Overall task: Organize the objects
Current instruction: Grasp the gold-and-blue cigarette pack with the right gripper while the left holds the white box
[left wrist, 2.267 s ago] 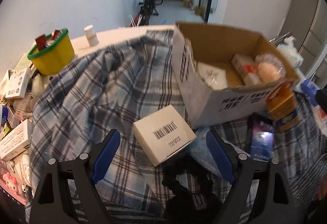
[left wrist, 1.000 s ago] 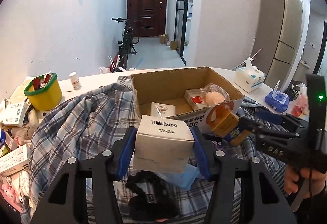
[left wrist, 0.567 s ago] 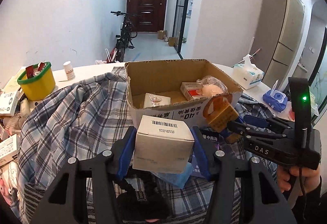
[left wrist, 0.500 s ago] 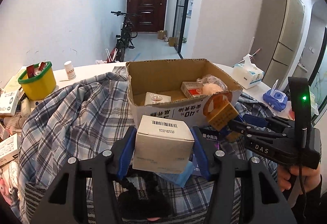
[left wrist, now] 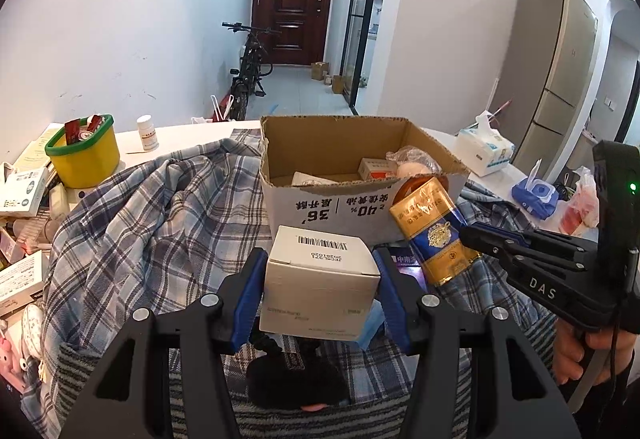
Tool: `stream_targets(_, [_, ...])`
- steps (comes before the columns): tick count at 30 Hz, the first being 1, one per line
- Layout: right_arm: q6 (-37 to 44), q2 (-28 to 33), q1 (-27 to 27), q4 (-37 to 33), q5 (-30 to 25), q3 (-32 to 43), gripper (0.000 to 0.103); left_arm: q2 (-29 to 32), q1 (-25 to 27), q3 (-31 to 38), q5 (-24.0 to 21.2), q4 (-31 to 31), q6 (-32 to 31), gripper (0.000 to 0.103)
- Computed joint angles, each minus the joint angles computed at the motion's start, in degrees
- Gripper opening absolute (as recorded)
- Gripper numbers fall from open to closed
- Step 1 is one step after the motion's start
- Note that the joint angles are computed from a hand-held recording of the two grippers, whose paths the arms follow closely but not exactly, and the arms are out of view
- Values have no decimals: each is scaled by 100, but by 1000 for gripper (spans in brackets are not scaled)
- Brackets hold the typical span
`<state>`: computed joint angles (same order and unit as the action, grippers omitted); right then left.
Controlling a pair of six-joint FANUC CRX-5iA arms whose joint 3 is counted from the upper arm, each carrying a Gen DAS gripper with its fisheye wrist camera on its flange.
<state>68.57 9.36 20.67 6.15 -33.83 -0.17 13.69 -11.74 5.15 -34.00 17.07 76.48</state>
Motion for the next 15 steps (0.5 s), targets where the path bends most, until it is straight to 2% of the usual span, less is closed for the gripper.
stream_targets(5, [-507,-230,180,632,323,-397,6,-214,39,-295,174,259,-245,56])
stream_targets(9, [180,-226,186,-30,48,-179,6,-323,64,-468,186,384,-388,56])
stream_targets(12, [270,-65,164,-183,-126,-28,8,-321,83,-481,142,383,-357,56])
stream_targets(14, [512,87,103,-464,-435,202,14,-318,96,-496,127,395,-348,56])
stream_targets(15, [557,177,95,-485,-575,292,22,-319,96,-502,127,384,-342,56])
